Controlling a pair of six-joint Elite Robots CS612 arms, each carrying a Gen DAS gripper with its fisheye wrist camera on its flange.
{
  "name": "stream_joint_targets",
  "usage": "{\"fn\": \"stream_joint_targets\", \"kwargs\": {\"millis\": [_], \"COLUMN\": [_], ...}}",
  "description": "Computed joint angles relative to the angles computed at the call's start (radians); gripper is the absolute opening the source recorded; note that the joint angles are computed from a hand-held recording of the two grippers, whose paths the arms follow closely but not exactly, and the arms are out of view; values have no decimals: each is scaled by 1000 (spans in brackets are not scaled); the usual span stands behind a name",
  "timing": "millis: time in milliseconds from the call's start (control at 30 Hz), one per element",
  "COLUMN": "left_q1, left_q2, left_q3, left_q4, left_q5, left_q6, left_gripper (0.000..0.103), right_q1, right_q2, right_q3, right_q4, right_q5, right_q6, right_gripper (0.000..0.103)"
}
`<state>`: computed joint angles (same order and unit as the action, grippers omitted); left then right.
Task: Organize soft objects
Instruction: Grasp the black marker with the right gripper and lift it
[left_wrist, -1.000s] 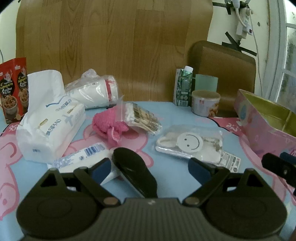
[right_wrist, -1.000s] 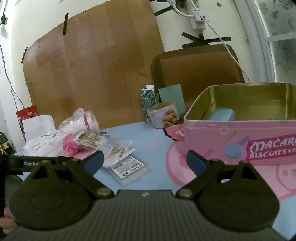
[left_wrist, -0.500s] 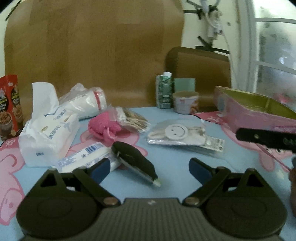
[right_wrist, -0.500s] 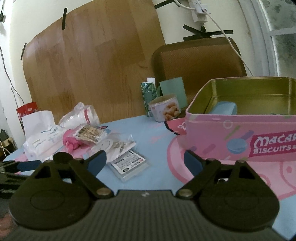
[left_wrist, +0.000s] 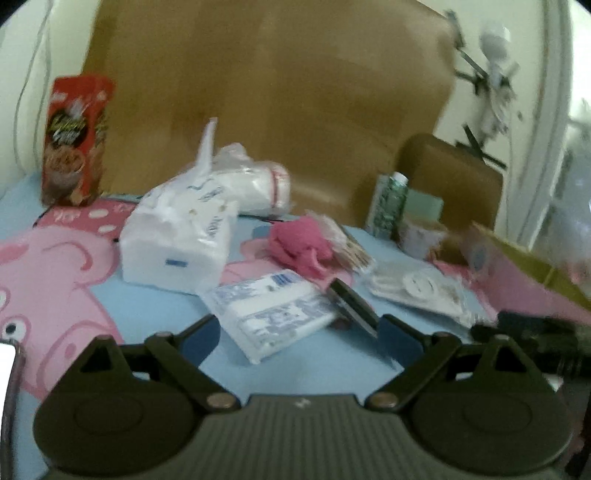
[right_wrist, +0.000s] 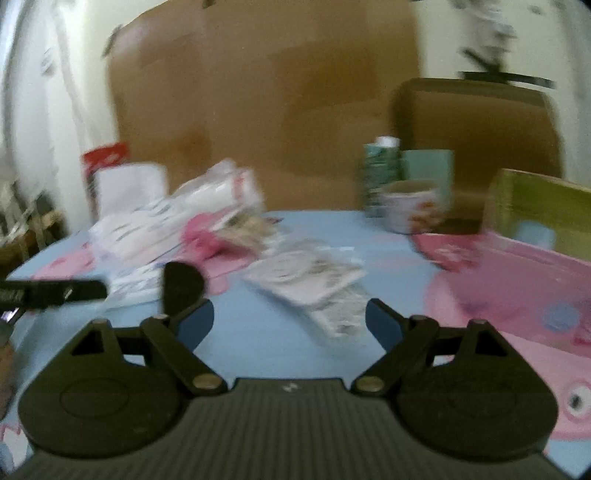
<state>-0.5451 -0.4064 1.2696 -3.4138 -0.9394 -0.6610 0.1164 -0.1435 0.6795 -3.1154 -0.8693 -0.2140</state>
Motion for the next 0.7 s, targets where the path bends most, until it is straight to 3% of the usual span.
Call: {"fn": "stream_joint_targets", "kwargs": {"millis": [167,233,367,400,467,500,700], "left_q1": [2,0,-7,-8,-7,-6,-1], "left_q2": [6,9,11,12,12,13,10], "left_q3": [-4,-7,-13,-15,-16,-16,-14], "left_q4": [-12,-19,-14,-12,-15,-16,-8], "left_q5": [12,19,40,42,38,34,8], "left_q6": [-23,-7,18,23,32,32,22], "left_gripper": [95,95,95,95,95,95,95], "right_q1": [26,41,69,75,73,71,41], "right_q2": [-6,-7,11,18,36,43,25], "right_q3": [-32,-48,-101,-122,-170,-188,-154], "right_q4": [184,258,343,375,440,469,518], "right_q5": [64,60,11,-2,26,38,123], "right_q6": [-201,-287,-403,-413,-393,-382,-317], "right_gripper": [91,91,79,74,49,42,40]}}
